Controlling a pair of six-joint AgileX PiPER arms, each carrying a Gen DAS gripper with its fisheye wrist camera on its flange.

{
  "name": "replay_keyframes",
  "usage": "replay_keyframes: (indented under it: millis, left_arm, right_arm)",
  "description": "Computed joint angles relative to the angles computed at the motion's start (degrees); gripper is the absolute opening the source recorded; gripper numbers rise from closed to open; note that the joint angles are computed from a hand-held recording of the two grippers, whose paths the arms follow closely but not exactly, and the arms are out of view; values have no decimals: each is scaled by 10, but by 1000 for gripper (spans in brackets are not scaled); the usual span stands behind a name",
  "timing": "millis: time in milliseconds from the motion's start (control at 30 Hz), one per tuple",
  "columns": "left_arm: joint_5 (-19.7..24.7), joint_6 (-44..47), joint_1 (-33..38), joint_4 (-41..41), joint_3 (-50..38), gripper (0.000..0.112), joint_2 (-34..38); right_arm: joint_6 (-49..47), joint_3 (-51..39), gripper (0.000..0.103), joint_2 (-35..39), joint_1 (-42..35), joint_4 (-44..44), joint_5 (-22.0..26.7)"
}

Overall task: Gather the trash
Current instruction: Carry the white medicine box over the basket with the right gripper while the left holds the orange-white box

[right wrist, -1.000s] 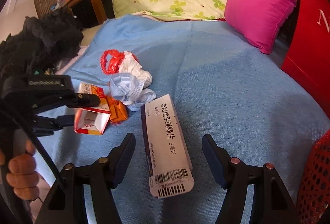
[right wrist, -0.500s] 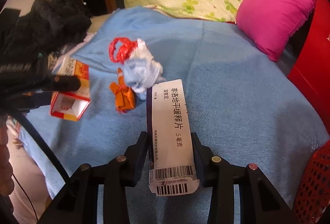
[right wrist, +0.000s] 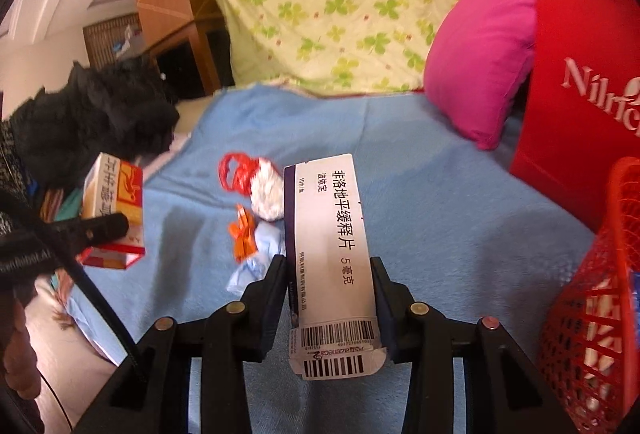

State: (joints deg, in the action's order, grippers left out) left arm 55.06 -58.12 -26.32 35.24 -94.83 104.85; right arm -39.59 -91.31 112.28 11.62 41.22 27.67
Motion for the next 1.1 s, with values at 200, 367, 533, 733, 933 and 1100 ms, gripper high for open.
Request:
replay_keyframes:
  millis: [200, 367, 533, 733, 933, 1100]
  left_arm:
    - [36, -8, -53, 57, -23, 57, -1]
    - [65, -8, -94, 102, -52, 57, 7]
    - [83, 2, -122, 125, -82, 57, 19]
    - [98, 13, -142, 138, -115, 57, 37]
    - [110, 25, -157, 140, -146, 57, 57]
    - [118, 37, -165, 139, -170, 57, 73]
  right_arm:
    - [-159, 89, 43, -70, -26, 167, -48]
    - [-304, 140, 43, -111, -47, 323, -62]
    - [-391, 177, 43, -143, -62, 402, -66]
    - [-480, 204, 43, -166, -77, 473, -71]
    - [-542, 236, 43, -187, -103, 524, -63]
    - [-572, 252, 43, -199, -123, 551, -52]
